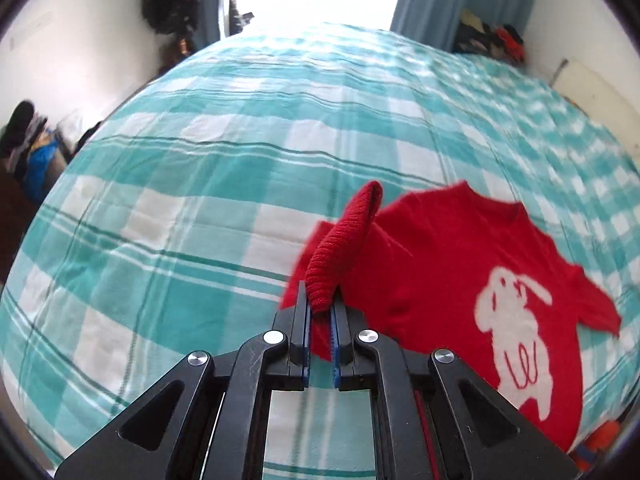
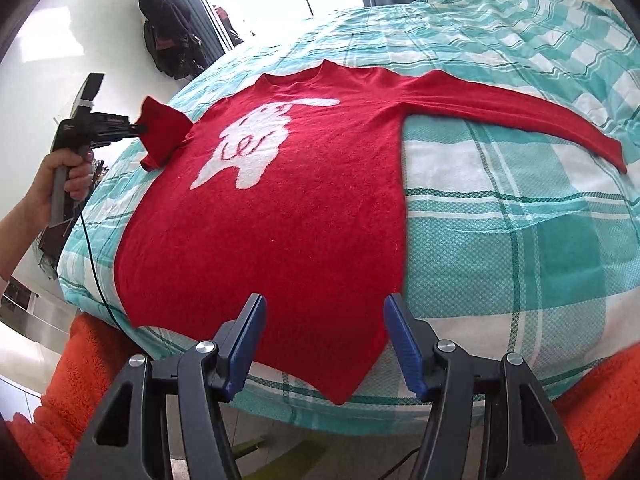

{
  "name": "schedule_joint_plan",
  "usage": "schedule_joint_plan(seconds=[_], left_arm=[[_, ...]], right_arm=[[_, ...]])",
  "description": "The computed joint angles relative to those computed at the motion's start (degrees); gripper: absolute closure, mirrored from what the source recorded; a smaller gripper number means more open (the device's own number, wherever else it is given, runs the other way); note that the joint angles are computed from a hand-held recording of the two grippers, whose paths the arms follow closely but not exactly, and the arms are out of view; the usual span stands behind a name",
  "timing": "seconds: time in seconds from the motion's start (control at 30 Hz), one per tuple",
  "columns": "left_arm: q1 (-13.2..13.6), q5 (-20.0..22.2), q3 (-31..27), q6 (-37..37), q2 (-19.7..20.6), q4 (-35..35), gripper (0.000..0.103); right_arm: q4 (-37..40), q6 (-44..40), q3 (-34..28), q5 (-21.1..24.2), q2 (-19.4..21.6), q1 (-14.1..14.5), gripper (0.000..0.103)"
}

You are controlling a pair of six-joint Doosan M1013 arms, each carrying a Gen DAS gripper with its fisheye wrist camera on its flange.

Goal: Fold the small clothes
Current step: 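Grasp the other sleeve cuff with the left gripper and pull outward, then lay the sleeve down and open the left gripper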

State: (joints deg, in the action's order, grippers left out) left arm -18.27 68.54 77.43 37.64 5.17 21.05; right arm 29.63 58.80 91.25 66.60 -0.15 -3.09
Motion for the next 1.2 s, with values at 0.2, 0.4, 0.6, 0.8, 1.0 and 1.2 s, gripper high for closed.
schedule_joint_plan(seconds=[0.2, 0.4, 0.6, 0.8, 1.0, 1.2], left_arm=[[7.8, 1.4, 8.3, -14.1, -5.9, 1.9, 0.097], [10.1, 0.0, 12.2, -17.0, -7.0, -0.3, 0.097], [9.3, 3.4, 13.7, -20.0, -8.3, -1.6, 0.098], [9.8, 3.1, 17.5, -16.3, -9.1, -8.1, 0.090], [9.6, -6.2, 21.9, -25.7, -13.8, -4.4, 0.034], [11.1, -9.2, 22.6, -23.4, -13.0, -7.1, 0.050]], right_arm=[[-1.3, 0.7, -0.1, -0.1, 0.3, 0.6, 0.042], [-3.9, 0.9, -0.3, 0.1, 0.5, 2.1, 0.042], [-5.3, -0.2, -0.1, -1.4, 0.0, 3.2, 0.042], [-7.2, 0.2, -0.3, -0.8, 0.6, 4.1, 0.042], [-7.3, -1.2, 0.1, -1.2, 0.2, 4.7, 0.042], [-7.9, -0.8, 0.0, -0.3, 0.7, 4.9, 0.042]])
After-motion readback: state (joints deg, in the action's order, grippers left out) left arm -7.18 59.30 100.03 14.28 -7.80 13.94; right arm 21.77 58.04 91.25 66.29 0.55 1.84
